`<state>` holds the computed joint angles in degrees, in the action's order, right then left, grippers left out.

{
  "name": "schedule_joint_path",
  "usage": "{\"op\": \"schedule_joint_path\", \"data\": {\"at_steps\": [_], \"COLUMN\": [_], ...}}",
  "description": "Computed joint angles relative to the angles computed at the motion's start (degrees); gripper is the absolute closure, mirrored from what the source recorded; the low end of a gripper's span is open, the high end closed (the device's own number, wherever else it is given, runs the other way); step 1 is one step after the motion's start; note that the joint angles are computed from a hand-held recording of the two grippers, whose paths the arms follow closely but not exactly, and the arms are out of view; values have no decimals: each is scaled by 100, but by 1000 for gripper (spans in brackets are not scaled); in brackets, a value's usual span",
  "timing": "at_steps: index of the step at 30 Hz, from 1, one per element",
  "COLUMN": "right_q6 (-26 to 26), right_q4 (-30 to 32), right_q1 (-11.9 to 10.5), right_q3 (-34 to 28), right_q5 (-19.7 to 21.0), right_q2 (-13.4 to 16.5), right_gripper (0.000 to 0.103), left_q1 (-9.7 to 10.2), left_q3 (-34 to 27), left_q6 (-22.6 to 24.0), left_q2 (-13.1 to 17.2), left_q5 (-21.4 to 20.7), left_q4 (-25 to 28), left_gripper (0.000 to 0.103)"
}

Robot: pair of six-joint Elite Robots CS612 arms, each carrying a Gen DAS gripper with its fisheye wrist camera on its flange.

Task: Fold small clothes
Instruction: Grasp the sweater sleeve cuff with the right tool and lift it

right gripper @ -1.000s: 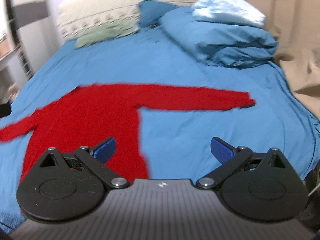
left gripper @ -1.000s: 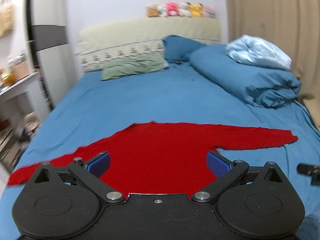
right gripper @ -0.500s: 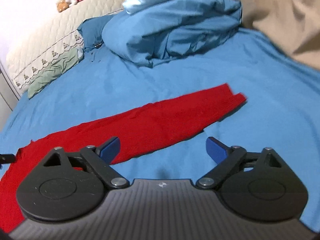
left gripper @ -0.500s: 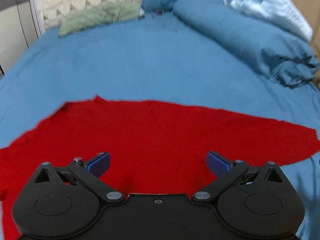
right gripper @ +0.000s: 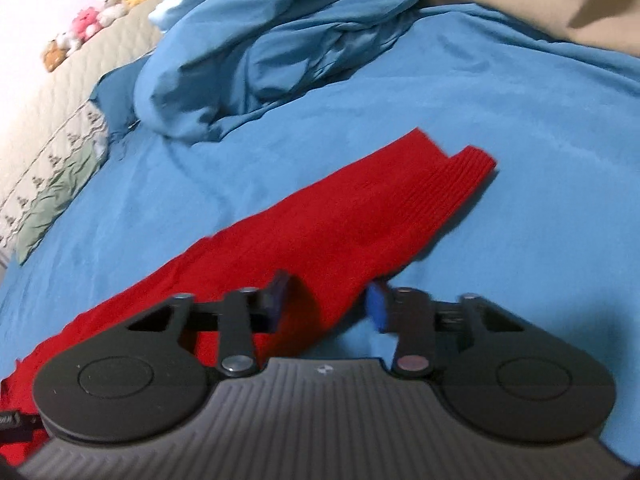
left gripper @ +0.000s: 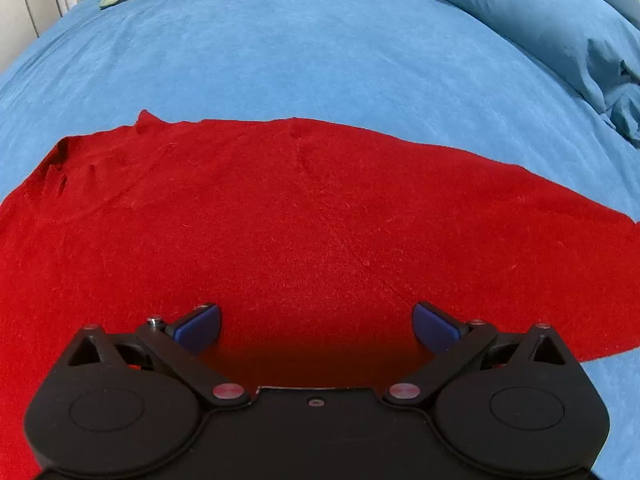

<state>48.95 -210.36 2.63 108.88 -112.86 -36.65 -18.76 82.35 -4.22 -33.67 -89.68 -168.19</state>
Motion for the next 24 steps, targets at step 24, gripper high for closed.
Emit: {"op": "schedule_joint_path", "data": {"at_steps": [24], "right_q6": [-2513], "right_q4": [1768], "right_q1": [1451], "right_q3": [-3770], "right_q5": [3260], "right_q2": [1036], "right_gripper": [83], "left_q1": [1296], "left_q3": [1602], "left_q6": [6], "left_q2": [-871], "left_q5": [-159], "left_q4": [-1735], "left_gripper": [0]}}
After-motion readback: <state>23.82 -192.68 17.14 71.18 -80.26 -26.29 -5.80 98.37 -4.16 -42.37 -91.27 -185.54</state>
